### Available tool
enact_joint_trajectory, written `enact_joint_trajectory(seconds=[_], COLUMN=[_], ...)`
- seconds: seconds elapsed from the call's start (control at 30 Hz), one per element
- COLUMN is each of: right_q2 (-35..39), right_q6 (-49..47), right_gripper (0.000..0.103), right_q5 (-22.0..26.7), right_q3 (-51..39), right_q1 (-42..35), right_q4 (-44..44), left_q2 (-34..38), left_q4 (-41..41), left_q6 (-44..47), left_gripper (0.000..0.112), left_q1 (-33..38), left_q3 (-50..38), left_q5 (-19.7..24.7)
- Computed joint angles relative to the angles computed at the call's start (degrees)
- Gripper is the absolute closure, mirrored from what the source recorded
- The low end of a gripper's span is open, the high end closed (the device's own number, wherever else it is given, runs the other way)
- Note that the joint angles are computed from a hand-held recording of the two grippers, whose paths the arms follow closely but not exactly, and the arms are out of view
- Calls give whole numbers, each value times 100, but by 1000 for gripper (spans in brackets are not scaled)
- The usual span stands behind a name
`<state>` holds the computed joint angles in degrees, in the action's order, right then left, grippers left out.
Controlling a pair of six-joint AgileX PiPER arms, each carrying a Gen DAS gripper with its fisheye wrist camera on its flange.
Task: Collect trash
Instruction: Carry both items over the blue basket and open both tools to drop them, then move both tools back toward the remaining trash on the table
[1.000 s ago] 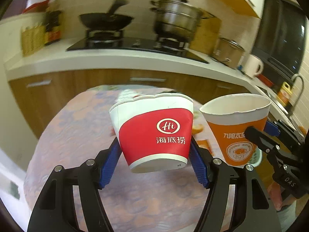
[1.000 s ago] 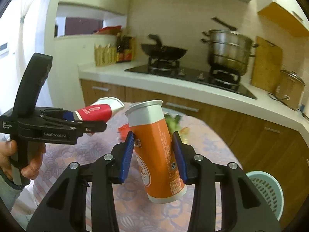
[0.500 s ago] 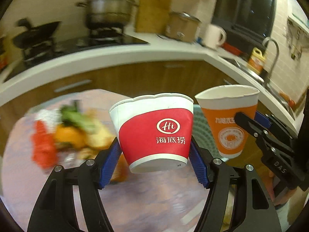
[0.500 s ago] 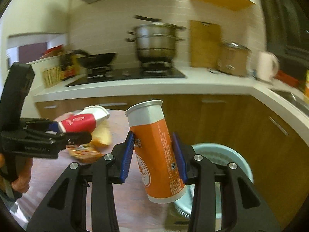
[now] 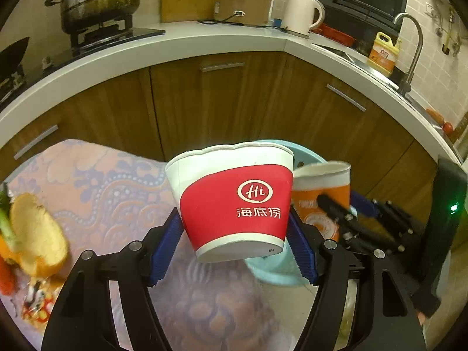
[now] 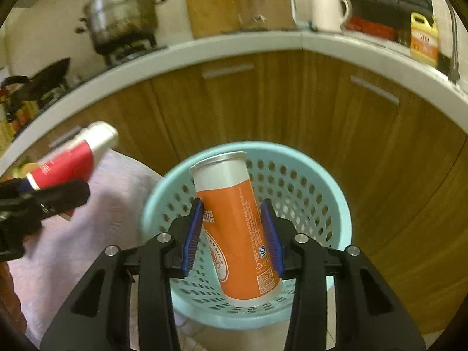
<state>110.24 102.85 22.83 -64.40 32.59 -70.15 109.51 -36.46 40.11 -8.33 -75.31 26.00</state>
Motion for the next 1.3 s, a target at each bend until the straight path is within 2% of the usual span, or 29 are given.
enact_joint_trajectory(seconds=[0.07,0.1,0.17,0.27,0.33,0.53,0.7,0.8,0.97,1.13,1.2,1.3], right_q2=[210,253,306,193,105,-474,-729,-670,-69,794,1128,1586], right_q6=[-553,-637,-685,-394,-414,-127,-390,-639,-876,-2320,-3183,-4314], right_gripper=[60,58,46,44,44,44,44,44,44,44,44,44], right_q5=[-30,-96,-86,-101,-80,167,476,568,631,544,611,851], right_q3=[-242,-249,-287,-97,-26,162,-204,-590,-1479,-2723,-3308,-4162], right_q1=[-107,-167,-193,-169,-161,282,900,1318,1958,2196,2213,2211], right_q4=[628,733,814,580,680,408,517,649,799,1975,2618,3369], left_q2=[212,317,404,421,293,-597,-1623,-2033,-2382,-1942,-1713,-1146], left_q4=[-24,20,139,-157,-650,-1890,-2910,-3171,-3608,-3566,-3464,-3063], left_q6=[1,-54,-188,146,627,2088,3436,3848,4471,4606,4601,4529], left_gripper=[43,38,36,36,36,36,36,36,30,28,28,28], left_q1=[-24,-24,-15,125,283,706,1458,1921,3179,4499,4720,4846], left_q3=[-166,-234,-300,-244,-63,845,1708,1997,2191,1775,1582,1123], left_q5=[67,85,131,209,237,196,388,490,884,1364,1299,958])
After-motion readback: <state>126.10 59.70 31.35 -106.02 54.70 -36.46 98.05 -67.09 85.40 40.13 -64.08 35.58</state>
